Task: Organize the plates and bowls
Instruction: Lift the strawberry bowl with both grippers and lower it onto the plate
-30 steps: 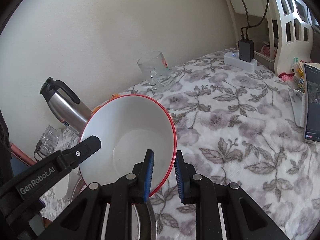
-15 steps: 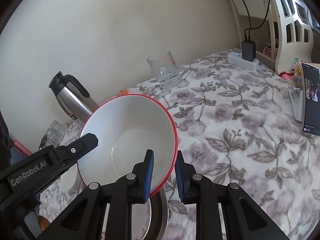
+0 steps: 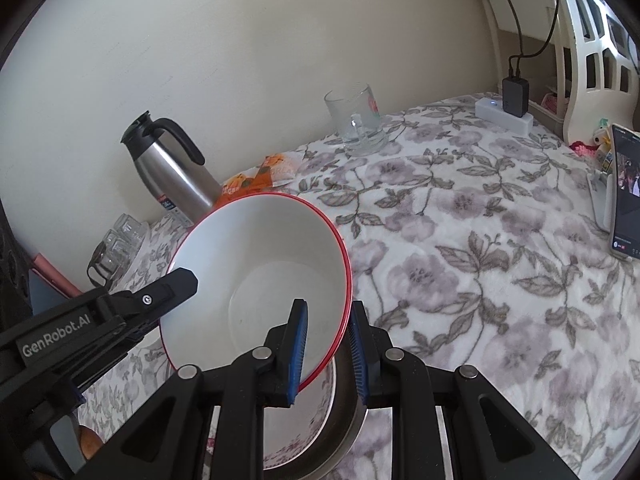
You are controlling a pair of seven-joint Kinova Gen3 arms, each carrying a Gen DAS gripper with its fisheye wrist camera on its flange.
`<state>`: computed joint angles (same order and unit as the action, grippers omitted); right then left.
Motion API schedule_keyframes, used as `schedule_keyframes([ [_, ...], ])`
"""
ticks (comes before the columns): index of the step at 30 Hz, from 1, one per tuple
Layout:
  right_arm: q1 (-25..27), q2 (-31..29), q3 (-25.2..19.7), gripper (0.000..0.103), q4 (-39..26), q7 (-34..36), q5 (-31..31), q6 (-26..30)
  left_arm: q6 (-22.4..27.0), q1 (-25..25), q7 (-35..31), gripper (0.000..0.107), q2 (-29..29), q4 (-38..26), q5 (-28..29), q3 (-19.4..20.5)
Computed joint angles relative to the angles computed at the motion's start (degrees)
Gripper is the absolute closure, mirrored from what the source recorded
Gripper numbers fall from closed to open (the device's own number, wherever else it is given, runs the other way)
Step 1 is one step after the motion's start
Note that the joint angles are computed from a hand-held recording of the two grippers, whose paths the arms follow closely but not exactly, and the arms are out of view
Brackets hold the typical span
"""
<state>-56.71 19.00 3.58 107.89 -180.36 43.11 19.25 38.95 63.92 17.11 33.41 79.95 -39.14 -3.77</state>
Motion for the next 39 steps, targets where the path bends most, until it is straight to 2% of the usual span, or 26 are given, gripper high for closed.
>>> schedule_keyframes([
  [4,-0.4,0.7,-1.5,0.080,-1.3,0.9,-0.7,1.7,0.8,0.5,1.9,0.095,-1.3,2.3,0.3,0.0],
  [11,-1.1,2.5,-2.8,0.080,-3.2,3.4,-3.5,1.6,-2.2,0.9,9.6,0.095,-4.7,9.4,-2.1,-0.4],
  [20,-2.5,5.3,-3.1,0.080,-7.0,9.2,-8.6,2.8,-3.0,-0.3,16.8,0.095,-7.6,15.4,-5.2,1.0],
  [28,-2.9,6.4,-2.1,0.080,-7.9,12.5,-12.2,2.7,-3.3,-2.5,18.2,0.095,-7.9,16.5,-5.9,3.3],
  [33,-2.0,7.4,-2.3,0.080,-8.4,14.7,-14.2,3.5,-2.7,-4.3,13.8,0.095,-5.8,14.3,-2.7,4.8],
  [39,-1.2,8.4,-2.6,0.080,-9.0,17.4,-16.8,4.2,-4.2,-4.4,11.0,0.095,-4.5,13.9,0.6,3.7],
])
